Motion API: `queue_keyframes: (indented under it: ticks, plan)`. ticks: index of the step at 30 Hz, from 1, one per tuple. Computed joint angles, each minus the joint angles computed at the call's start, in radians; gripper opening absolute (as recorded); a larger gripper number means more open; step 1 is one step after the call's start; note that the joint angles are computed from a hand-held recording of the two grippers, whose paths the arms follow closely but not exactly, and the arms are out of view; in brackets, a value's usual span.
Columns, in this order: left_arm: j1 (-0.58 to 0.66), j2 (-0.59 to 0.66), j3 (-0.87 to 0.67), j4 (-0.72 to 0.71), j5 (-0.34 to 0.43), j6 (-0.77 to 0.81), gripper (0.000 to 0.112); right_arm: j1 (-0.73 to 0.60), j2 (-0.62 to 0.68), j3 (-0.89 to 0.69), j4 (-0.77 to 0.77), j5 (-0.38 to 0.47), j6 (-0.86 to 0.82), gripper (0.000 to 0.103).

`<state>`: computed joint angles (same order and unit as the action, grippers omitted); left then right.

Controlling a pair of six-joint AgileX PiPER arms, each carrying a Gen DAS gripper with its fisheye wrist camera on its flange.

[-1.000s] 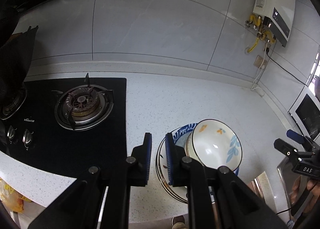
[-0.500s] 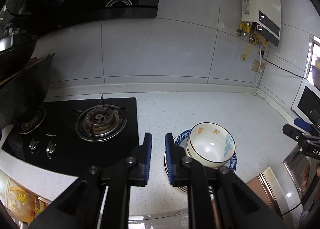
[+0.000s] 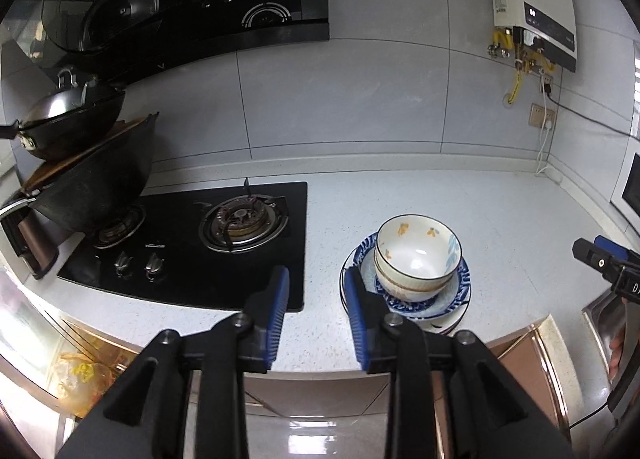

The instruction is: Organize plates and bowls

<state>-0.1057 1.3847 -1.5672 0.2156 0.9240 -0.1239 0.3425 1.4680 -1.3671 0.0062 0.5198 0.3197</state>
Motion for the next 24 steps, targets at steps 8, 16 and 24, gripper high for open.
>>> queue_keyframes:
  ticks: [8,16,24]
  plan:
    - [-0.054,-0.011,-0.028,0.105,0.023,-0.04,0.036,0.035,-0.064,0.058,-0.122,-0.03,0.167,0.101]
    - [0.12,-0.053,-0.013,-0.177,-0.036,0.169,0.037,0.187,-0.088,0.031,-0.494,0.068,0.547,0.102]
    - [0.325,-0.063,-0.024,-0.451,0.011,0.4,0.083,0.335,-0.083,-0.016,-0.697,0.223,0.748,0.102]
